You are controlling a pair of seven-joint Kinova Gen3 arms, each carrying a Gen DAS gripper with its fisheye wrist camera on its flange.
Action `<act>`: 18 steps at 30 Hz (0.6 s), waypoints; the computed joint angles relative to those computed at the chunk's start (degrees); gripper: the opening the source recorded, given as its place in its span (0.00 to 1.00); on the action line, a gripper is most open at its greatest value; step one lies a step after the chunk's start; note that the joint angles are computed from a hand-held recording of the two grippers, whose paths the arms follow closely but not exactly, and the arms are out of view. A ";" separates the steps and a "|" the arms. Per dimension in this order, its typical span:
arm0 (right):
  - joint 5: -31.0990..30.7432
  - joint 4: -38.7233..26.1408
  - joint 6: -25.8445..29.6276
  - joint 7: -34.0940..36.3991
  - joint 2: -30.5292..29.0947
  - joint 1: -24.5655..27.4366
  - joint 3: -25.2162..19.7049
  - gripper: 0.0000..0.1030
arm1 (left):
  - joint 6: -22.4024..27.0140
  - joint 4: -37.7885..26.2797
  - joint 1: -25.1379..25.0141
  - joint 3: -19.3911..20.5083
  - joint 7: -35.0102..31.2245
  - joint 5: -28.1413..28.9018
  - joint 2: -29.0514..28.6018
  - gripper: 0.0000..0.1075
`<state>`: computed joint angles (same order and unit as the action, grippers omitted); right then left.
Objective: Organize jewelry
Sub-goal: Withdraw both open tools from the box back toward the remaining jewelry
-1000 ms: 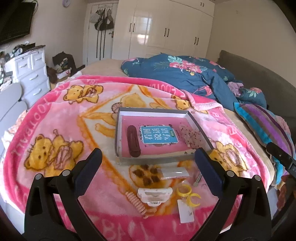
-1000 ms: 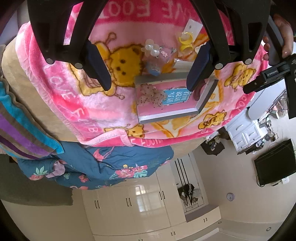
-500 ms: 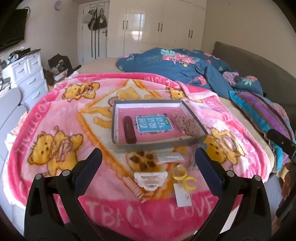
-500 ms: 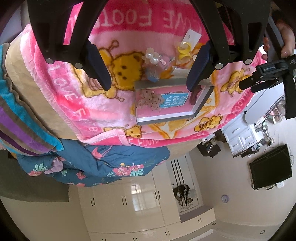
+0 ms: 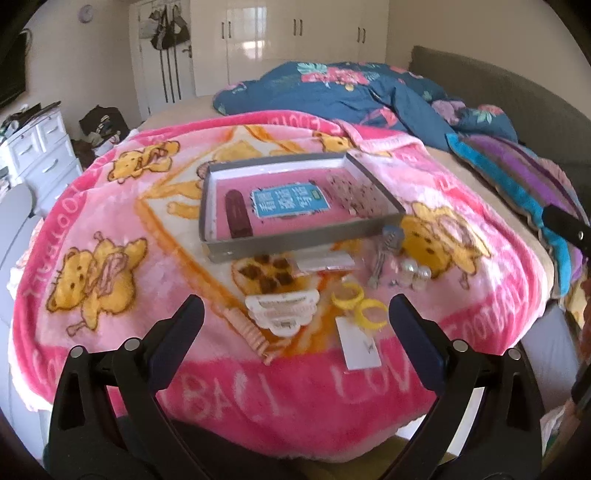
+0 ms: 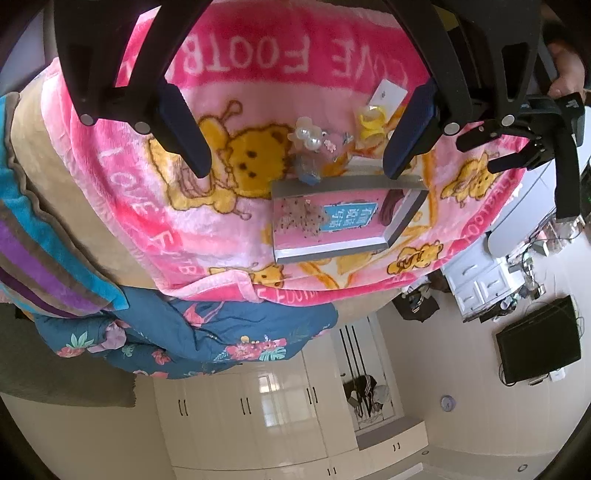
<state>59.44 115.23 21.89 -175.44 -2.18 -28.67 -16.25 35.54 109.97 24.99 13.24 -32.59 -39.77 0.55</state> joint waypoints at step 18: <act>-4.55 1.18 -1.54 5.27 2.55 -1.37 1.53 0.91 | -1.55 1.56 0.87 -2.20 -8.29 8.42 3.39 0.87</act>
